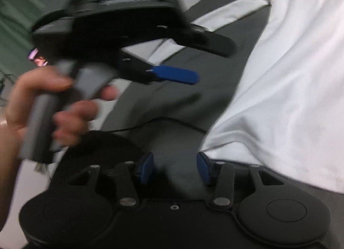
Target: Fold clothes
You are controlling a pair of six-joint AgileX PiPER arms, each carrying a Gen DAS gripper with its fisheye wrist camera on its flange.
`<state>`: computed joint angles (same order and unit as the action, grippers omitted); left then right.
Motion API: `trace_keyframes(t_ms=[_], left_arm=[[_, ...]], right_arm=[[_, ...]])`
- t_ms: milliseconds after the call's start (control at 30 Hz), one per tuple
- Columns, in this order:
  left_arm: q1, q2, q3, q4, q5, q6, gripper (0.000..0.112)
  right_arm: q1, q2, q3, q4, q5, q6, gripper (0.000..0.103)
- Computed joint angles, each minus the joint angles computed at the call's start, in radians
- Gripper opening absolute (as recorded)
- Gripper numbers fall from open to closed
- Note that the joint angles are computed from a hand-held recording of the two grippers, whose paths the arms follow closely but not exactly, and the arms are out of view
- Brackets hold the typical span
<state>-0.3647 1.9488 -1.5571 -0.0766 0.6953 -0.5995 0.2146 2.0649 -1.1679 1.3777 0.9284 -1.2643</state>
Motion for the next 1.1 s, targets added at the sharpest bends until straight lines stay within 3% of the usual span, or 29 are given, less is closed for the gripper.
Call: trace_keyframes(t_ms=[100,200,300,367,500,567,700,833,900,967,1100], left_arm=[[-0.018,0.027,-0.058,-0.031,0.038,0.110,0.081],[-0.059,0.077,-0.158,0.034,0.134,0.147,0.081],[-0.092,0.109,-0.217,0.063,0.169,0.169,0.081],[-0.098,0.099,-0.207,0.034,0.143,0.193,0.081],[-0.101,0.122,-0.227,-0.080,0.103,0.256,0.081],[-0.107,0.147,-0.256,-0.110,0.120,0.262,0.081],[-0.128,0.207,-0.345,-0.058,0.186,0.194,0.081],[-0.160,0.185,-0.323,-0.021,0.159,0.132,0.081],[-0.163,0.181,-0.321,-0.021,0.148,0.122,0.081],[-0.171,0.199,-0.350,-0.015,0.160,0.103,0.081],[-0.183,0.220,-0.385,-0.005,0.163,0.075,0.081]], right_arm=[[-0.116,-0.081,0.038,-0.091,0.099,0.030,0.043],[-0.280,-0.196,0.064,-0.218,0.172,0.037,0.043],[-0.445,-0.272,0.025,-0.357,0.151,0.089,0.043],[-0.546,-0.291,-0.015,-0.425,0.115,0.130,0.043],[-0.656,-0.210,-0.187,-0.632,0.025,0.332,0.042],[-0.700,-0.127,-0.286,-0.686,0.074,0.410,0.034],[-0.742,0.015,-0.414,-0.676,0.145,0.473,0.029],[-0.745,0.099,-0.453,-0.657,0.177,0.480,0.027],[-0.733,0.115,-0.445,-0.651,0.175,0.462,0.022],[-0.722,0.125,-0.432,-0.646,0.164,0.440,0.007],[-0.735,0.052,-0.336,-0.538,0.167,0.343,0.005]])
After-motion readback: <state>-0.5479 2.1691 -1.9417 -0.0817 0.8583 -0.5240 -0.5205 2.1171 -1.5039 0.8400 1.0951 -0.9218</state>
